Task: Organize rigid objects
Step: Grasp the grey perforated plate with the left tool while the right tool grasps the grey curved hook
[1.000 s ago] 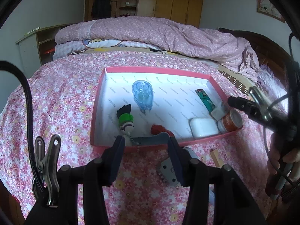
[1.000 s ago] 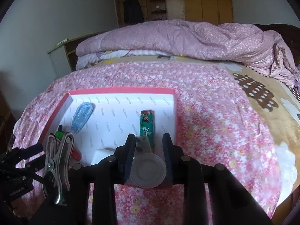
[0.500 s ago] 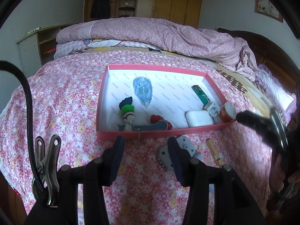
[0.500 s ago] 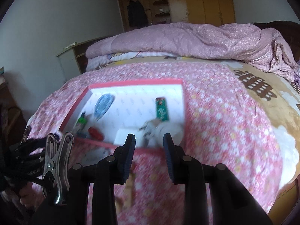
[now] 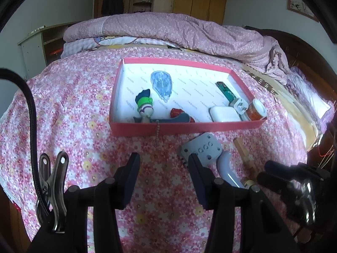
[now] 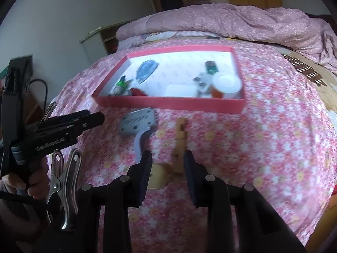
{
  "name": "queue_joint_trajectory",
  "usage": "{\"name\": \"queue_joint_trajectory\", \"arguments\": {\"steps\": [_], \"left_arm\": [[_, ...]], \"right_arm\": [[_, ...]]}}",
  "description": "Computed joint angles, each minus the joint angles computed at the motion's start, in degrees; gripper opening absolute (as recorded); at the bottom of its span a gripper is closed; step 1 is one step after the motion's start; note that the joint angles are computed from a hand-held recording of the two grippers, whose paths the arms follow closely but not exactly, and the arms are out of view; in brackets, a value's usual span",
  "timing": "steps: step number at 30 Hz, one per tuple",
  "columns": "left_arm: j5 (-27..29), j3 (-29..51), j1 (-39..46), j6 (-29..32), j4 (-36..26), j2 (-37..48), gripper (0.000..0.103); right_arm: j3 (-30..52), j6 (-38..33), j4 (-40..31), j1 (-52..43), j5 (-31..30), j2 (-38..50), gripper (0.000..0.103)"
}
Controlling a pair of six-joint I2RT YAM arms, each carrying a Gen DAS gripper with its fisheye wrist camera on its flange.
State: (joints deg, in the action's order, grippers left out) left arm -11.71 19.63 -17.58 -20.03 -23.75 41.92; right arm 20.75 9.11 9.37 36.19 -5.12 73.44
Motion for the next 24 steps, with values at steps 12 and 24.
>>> {"name": "queue_joint_trajectory", "arguments": {"steps": [12,24], "left_arm": [[4.0,-2.5,5.5,2.1,-1.4,-3.9,0.050],[7.1,-2.6,6.3,2.2,0.2,-2.3,0.050]], "right_arm": [[7.1,-2.2,3.1,8.0,3.7,12.6,0.031],[4.2,0.2,3.5,7.0,1.7,7.0,0.007]]}}
